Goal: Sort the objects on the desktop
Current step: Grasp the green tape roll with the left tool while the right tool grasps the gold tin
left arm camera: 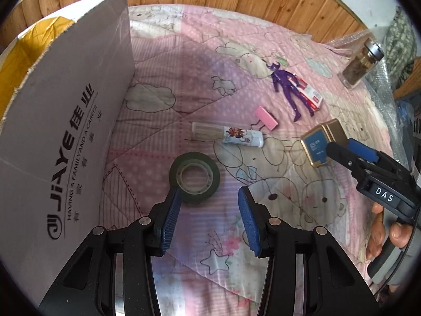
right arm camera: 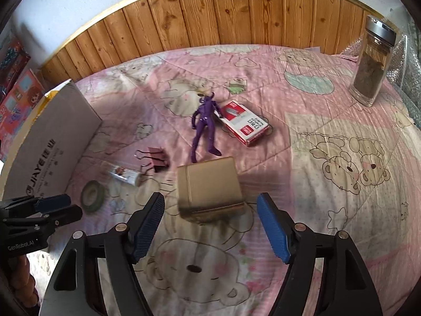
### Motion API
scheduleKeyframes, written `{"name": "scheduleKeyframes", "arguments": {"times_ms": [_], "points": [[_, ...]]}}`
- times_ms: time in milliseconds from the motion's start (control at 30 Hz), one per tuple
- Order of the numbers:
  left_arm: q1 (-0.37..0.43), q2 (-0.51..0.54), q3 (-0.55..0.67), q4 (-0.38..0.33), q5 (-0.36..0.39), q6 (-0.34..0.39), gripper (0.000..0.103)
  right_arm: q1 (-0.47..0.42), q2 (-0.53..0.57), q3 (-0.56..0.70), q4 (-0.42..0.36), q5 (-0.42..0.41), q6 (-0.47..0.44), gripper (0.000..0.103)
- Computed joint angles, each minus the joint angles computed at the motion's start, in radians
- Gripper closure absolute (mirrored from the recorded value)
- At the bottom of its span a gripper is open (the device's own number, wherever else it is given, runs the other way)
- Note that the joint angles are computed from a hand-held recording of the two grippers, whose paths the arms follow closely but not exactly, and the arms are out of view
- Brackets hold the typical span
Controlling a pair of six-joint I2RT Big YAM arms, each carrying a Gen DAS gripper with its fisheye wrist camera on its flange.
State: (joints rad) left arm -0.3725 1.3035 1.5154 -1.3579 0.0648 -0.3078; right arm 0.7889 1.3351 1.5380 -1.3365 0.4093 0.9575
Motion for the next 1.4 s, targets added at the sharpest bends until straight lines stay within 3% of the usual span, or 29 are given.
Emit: {"name": "scheduleKeyframes", "arguments": {"times_ms": [133,333,433,533,967,1400], "points": [[0.002,0.007,-0.023,0.04,-0.04,-0.025,0.052,-0.048,0.009,-0.037,0.033,-0.062,-0.068,0.024],[0.022,0.015,-0.04,0.068,-0.016,-0.048,0.05,-0.074,-0.008,-0.094,0.108,-0.06,-0.109,0.024],[0.009,0.011,-0.049,0.086,-0.037,-0.034,0.052,-0.065,-0.021,-0.099,0.134,-0.065,-0.127,0.051],[-0.012,-0.004,-0.066,0.099,-0.08,0.0,0.053,-0.058,-0.019,-0.092,0.126,-0.055,-0.132,0.051],[-0.024,-0.111,-0.11,0.088,-0.04,-0.046,0.054,0.03,-0.022,-0.038,0.085,-0.015,-0.053,0.051],[-0.019,-0.199,-0.088,0.047,0.008,-0.013,0.054,0.182,0.032,0.056,0.018,0.029,0.06,0.051]]}}
